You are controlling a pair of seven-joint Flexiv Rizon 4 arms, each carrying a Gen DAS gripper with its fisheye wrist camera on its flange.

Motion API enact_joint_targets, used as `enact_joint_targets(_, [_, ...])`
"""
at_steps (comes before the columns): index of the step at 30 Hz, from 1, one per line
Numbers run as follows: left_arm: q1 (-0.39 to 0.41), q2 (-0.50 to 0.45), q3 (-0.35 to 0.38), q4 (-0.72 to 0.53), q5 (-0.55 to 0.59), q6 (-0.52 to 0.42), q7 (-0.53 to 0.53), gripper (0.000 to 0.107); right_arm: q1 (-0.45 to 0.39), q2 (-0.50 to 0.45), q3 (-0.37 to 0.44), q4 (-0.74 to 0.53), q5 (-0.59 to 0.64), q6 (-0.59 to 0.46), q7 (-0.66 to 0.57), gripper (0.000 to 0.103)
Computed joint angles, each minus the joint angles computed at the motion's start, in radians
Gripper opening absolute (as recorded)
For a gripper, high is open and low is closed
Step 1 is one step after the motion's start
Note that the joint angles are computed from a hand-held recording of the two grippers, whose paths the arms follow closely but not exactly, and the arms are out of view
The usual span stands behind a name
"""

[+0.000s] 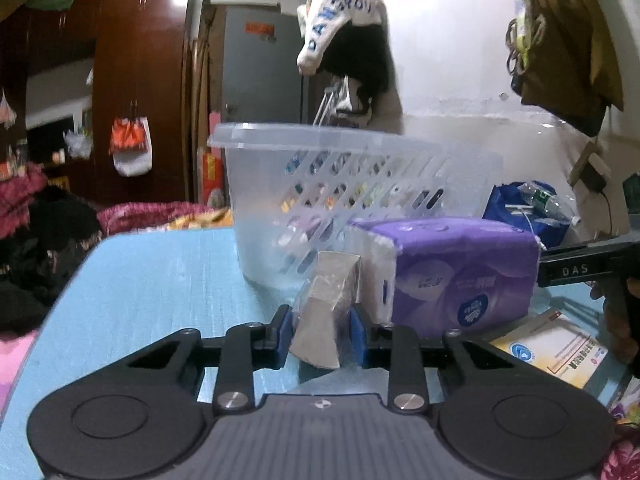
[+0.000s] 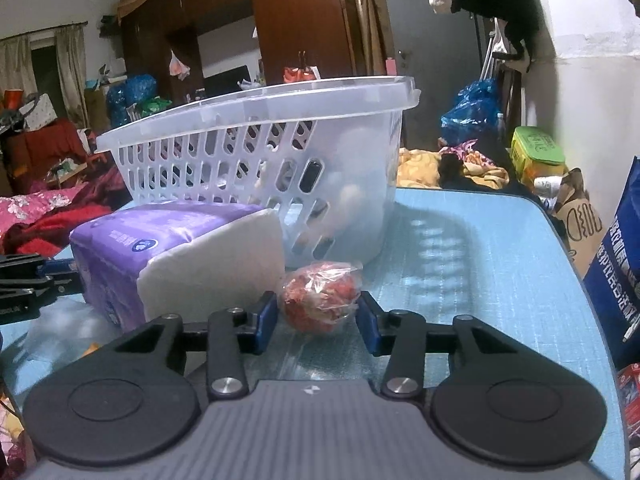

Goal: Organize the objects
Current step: 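Grasp the clear plastic bag with the left tool while the right tool grasps the red fruit bag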

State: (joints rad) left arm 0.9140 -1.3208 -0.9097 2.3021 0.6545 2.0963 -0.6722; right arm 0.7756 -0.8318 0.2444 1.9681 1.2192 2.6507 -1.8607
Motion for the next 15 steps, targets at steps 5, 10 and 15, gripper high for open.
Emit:
enact_joint_targets(5, [0.075,-0.107,-0.051,0.001,0.03,-0.044,0.031,0.034,0.008,-0.03,0.005,0.023,-0.046,0.083,0.099,0.047])
enact_joint_targets(10, [0.138,-0.21,-0.106,0.009,0.002,-0.094,0.086,0.034,0.025,-0.073,-0.002,0.045,-0.097,0.193,0.205,0.047])
enact_joint_targets(15, [0.166,-0.287,-0.128,0.022,-0.01,-0.107,0.182,0.034,0.033,-0.099,-0.006,0.052,-0.135,0.267,0.247,0.047])
